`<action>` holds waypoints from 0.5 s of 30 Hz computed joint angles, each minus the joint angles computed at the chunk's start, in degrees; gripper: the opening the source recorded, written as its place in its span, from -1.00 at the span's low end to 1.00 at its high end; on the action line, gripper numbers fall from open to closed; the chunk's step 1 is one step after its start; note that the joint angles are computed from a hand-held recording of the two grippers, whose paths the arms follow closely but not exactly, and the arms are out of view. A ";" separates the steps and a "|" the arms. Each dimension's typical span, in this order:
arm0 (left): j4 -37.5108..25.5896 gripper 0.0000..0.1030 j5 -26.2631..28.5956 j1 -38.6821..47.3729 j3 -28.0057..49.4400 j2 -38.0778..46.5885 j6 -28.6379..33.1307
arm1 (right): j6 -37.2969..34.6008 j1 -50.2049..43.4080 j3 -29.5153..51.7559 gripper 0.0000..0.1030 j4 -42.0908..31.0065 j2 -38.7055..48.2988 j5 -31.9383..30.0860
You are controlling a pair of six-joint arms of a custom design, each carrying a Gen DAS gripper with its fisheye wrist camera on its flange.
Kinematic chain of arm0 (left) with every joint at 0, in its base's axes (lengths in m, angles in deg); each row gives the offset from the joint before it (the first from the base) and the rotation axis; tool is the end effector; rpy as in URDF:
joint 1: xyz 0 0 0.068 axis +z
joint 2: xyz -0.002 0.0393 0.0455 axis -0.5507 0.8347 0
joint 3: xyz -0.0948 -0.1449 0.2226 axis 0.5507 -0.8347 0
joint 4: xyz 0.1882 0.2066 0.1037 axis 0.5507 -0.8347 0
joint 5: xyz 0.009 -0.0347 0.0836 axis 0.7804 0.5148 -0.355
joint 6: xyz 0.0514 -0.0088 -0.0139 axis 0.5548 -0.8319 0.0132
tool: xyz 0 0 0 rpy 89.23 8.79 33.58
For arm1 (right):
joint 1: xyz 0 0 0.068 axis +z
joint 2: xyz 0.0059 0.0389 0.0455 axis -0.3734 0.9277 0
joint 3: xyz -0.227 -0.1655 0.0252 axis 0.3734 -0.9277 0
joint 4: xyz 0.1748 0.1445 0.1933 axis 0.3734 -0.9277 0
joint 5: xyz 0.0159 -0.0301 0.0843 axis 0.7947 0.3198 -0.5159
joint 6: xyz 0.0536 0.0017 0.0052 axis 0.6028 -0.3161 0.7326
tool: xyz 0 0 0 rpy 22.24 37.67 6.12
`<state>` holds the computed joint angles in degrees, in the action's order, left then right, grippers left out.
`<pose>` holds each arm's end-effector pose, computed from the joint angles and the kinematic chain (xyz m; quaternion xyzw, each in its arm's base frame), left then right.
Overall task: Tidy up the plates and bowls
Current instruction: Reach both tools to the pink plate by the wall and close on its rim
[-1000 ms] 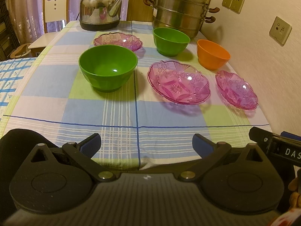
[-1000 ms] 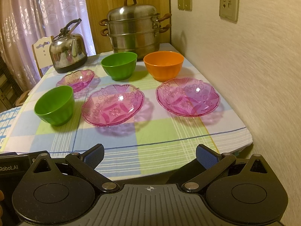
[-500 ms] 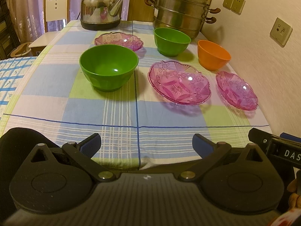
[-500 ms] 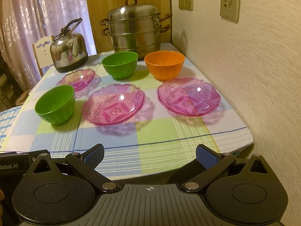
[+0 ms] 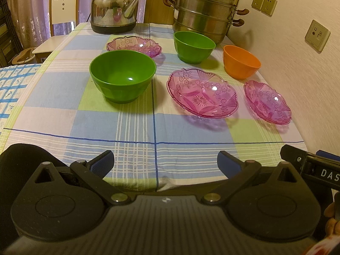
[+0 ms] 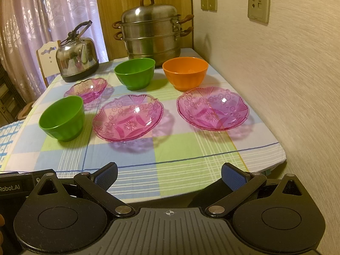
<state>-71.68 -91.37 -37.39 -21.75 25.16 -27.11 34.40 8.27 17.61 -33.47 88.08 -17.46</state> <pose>0.3023 -0.0196 0.1723 -0.0976 0.9326 -0.0399 0.3452 0.3217 0.1774 0.1707 -0.0374 0.9176 0.0603 0.3911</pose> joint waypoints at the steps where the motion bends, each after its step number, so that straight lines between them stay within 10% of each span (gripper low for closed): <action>1: -0.01 0.99 0.03 -0.01 0.01 0.03 0.00 | -0.03 -0.05 0.05 0.99 -0.08 -0.02 -0.06; 15: 1.62 0.99 7.23 1.37 3.04 2.71 -1.88 | 1.53 -2.78 -1.05 0.99 1.83 -0.84 0.39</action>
<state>-70.06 -84.14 -36.02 -18.71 27.87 -28.99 35.93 5.49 16.56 -31.64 87.24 -17.07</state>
